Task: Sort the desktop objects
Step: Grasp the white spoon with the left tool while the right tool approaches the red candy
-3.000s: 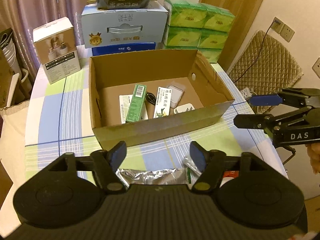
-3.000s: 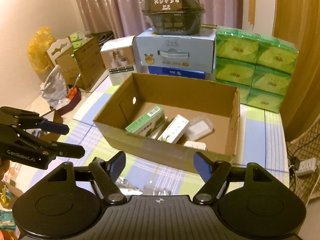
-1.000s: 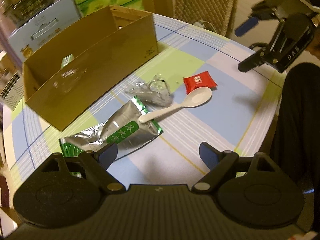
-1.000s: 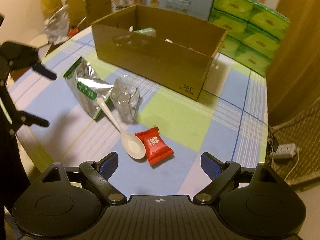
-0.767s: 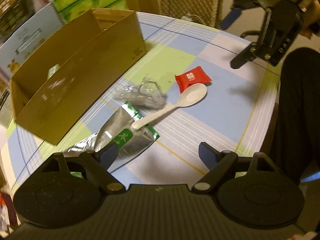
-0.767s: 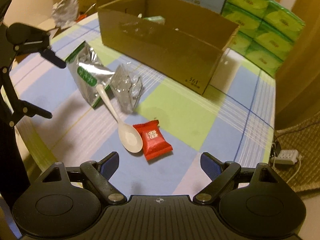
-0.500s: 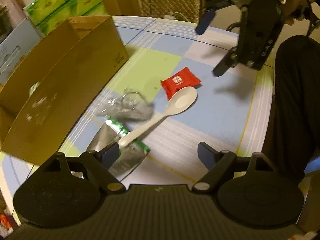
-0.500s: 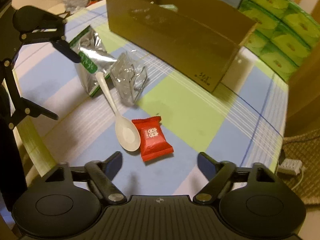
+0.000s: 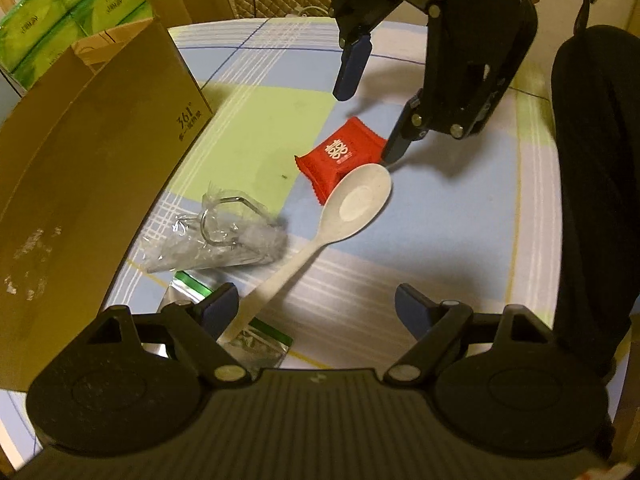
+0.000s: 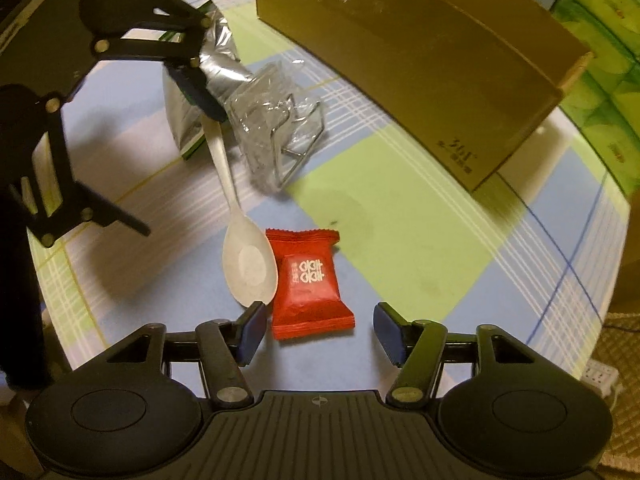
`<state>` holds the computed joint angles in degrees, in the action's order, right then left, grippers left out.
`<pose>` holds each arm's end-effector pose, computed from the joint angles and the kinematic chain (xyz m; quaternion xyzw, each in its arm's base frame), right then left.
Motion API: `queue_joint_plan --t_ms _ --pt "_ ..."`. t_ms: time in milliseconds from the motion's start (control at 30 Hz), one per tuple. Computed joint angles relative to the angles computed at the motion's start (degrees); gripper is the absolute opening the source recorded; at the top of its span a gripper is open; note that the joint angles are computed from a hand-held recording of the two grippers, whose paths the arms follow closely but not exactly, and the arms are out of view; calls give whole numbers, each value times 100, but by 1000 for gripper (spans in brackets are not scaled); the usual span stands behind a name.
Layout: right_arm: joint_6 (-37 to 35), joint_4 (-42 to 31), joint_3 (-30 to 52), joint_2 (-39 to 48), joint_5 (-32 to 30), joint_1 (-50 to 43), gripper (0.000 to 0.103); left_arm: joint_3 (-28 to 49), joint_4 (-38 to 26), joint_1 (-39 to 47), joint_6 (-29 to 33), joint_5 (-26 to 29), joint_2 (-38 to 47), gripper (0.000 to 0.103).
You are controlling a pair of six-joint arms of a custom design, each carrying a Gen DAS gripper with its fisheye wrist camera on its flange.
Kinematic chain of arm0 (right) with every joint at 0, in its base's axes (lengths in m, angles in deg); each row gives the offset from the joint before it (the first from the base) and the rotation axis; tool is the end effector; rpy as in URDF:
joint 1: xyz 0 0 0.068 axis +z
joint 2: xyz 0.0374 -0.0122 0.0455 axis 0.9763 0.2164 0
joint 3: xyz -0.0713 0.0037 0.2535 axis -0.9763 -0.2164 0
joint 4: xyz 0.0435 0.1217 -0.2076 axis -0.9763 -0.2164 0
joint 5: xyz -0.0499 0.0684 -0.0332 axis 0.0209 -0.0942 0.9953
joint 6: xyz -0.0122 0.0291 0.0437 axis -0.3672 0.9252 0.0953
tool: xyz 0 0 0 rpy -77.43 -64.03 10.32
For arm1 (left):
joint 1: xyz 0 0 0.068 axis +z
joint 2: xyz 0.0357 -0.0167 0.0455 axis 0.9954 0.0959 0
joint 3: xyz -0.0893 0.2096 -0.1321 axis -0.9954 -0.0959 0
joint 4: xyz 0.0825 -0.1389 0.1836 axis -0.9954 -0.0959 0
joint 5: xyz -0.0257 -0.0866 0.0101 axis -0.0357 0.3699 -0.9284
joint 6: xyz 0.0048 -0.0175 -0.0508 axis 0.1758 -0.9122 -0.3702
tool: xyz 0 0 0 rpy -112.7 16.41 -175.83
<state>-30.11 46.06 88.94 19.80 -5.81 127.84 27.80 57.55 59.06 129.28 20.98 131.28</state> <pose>0.1802 0.2141 0.0792 -0.4438 0.8792 0.0413 0.1680 0.2211 -0.1160 0.0788 0.6477 0.7248 -0.0830 0.2196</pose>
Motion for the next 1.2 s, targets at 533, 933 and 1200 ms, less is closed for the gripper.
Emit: queue_joint_plan --t_ms 533,933,1200 --pt "-153 285 62 341 -413 -253 46 1309 -892 -37 -115 121 1137 35" --pt "310 186 156 279 -475 62 45 447 -924 231 -1059 230 494 5" --pt "1306 118 203 278 -602 298 45 -177 -1217 1263 -1532 315 -97 5"
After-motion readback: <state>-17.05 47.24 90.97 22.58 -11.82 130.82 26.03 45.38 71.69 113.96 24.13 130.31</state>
